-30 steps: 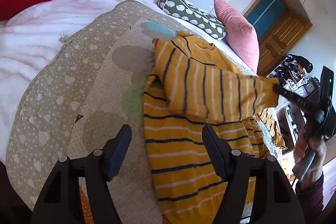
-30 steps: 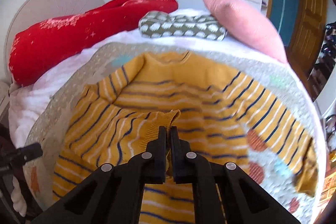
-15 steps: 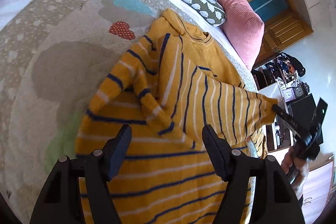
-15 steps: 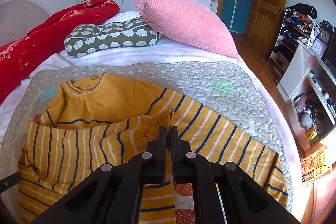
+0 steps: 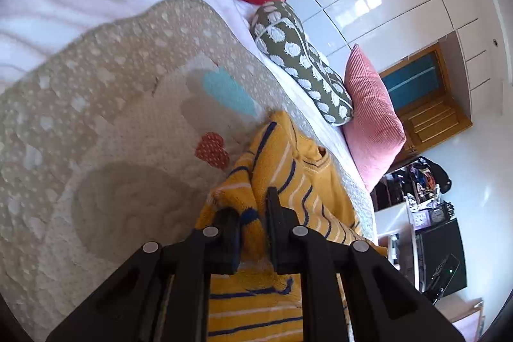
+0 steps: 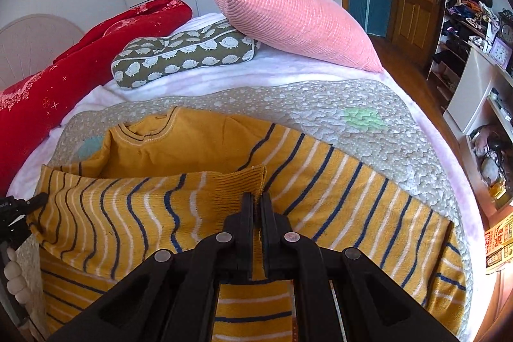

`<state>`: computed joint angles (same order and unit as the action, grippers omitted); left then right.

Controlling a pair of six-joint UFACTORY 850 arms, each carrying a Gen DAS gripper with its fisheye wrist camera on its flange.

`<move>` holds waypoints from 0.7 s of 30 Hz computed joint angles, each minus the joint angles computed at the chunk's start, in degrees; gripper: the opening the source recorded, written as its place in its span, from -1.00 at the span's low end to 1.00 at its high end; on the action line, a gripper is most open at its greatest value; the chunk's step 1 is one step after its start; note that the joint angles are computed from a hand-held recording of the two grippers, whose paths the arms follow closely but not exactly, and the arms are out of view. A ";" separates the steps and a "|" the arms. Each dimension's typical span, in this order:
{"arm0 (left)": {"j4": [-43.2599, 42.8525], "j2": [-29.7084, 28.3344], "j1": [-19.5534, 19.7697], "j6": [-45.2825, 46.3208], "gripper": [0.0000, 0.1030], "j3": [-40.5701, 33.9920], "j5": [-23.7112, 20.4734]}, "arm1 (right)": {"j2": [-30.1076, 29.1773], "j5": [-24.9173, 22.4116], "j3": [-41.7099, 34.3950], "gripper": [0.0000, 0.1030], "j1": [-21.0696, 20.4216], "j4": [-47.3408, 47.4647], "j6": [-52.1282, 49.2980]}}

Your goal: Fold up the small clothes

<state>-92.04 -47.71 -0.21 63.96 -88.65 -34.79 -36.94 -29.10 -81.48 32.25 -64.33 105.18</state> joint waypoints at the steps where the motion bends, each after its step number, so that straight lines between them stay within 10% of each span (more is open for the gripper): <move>1: 1.43 -0.31 -0.13 -0.94 -0.75 -0.56 1.51 | -1.68 -0.13 -1.83 -0.93 -0.04 1.66 -1.63; 12: 12.25 -2.48 1.26 -9.03 -0.54 -1.31 1.45 | -17.82 -19.08 -20.11 -0.89 0.54 10.06 -18.93; 21: 7.20 8.23 5.22 1.59 0.10 12.90 1.92 | 3.13 -1.84 9.19 -0.16 -0.06 -4.17 7.77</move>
